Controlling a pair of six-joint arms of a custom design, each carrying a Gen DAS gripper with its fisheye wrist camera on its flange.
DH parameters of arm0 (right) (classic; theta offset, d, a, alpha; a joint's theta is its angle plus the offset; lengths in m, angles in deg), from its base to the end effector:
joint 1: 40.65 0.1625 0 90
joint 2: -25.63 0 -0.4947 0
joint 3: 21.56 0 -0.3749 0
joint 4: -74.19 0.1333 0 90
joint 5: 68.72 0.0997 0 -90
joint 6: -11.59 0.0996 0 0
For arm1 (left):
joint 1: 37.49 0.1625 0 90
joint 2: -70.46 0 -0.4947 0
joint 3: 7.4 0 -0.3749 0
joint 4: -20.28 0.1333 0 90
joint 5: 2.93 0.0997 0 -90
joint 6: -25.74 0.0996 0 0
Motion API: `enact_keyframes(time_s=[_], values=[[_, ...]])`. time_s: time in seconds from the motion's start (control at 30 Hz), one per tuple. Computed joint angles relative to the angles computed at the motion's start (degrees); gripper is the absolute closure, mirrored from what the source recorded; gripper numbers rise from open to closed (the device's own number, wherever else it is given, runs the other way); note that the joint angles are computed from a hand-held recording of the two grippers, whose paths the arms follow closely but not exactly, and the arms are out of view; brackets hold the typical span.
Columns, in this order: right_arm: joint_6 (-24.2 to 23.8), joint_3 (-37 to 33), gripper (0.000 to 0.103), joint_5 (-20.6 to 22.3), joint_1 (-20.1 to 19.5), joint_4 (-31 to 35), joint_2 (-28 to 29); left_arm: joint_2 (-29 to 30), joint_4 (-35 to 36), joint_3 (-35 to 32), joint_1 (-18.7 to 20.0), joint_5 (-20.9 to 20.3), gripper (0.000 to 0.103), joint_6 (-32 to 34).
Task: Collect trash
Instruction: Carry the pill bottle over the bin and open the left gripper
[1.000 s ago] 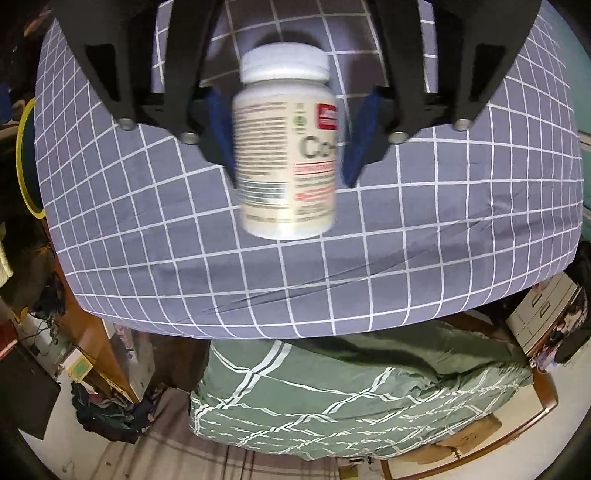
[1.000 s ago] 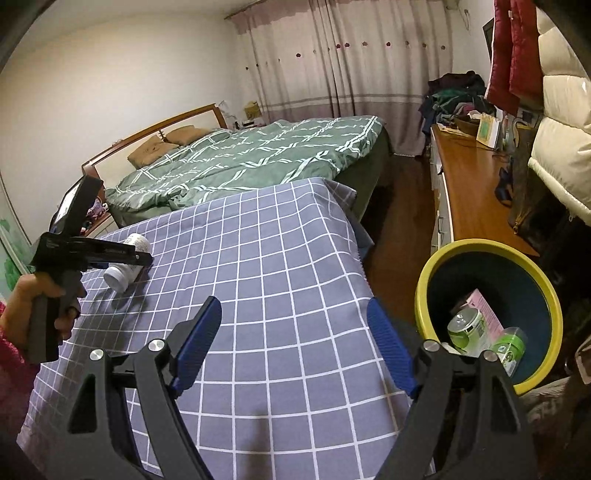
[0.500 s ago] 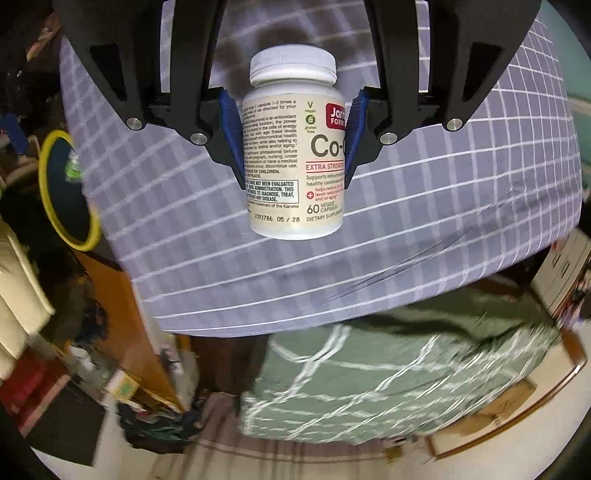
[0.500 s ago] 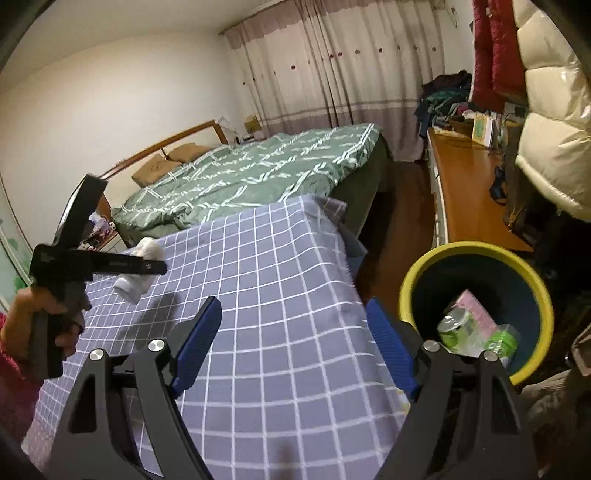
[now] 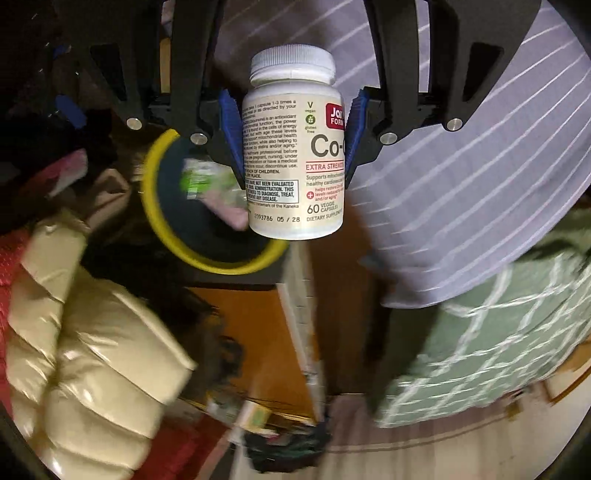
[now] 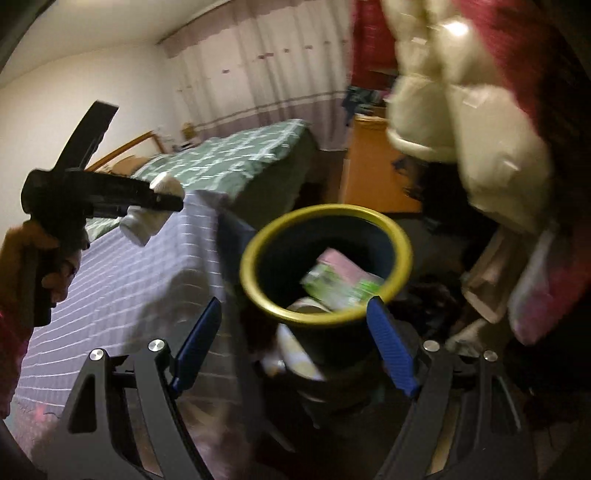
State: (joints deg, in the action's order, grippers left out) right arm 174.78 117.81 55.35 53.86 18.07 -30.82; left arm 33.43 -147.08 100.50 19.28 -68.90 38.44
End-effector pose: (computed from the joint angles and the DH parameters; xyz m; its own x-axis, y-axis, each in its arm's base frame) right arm 0.1047 -0.3411 0.0766 -0.8179 0.2848 0.4999 -0.2841 0.5556 -0.7814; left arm -0.1982 -0.6199 0.0271 -0.6502 0.6334 -0.4196 0.7047 0.7092 -0.0213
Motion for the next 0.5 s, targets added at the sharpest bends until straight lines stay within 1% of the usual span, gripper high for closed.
enact_keyframes(time_s=[0.1,0.23,0.33,0.37,0.4,0.43,0.47,0.5], values=[[1.1,3.5,0.026,-1.0,-3.1,-2.5,-2.4,4.1,1.1,-2.1,-2.3,-1.8,0.056,-0.8],[2.0,6.0,0.026,-2.8,-6.6,-4.1,-4.6,9.1,3.3,-5.9,-3.6,-3.1,0.056,-2.1],[2.3,6.3,0.026,-3.3,-7.3,-4.0,-5.3,12.1,3.6,-8.0,-3.8,-3.1,0.056,-2.7],[2.4,6.4,0.026,-3.6,-7.4,-3.9,-5.4,12.7,3.2,-8.2,-3.9,-3.0,0.051,-2.9],[2.5,6.2,0.026,-3.6,-7.4,-3.5,-5.5,13.4,2.7,-8.6,-3.9,-3.1,0.034,-3.4],[2.7,6.1,0.026,-3.8,-7.5,-3.2,-5.6,13.8,1.4,-8.4,-3.8,-3.1,0.026,-3.5],[2.8,5.9,0.026,-3.6,-7.4,-2.8,-5.6,14.0,-0.1,-8.2,-3.6,-2.9,0.020,-3.1],[2.9,5.8,0.026,-3.5,-7.3,-2.7,-5.6,14.1,-1.8,-7.7,-4.0,-2.3,0.020,-2.6]])
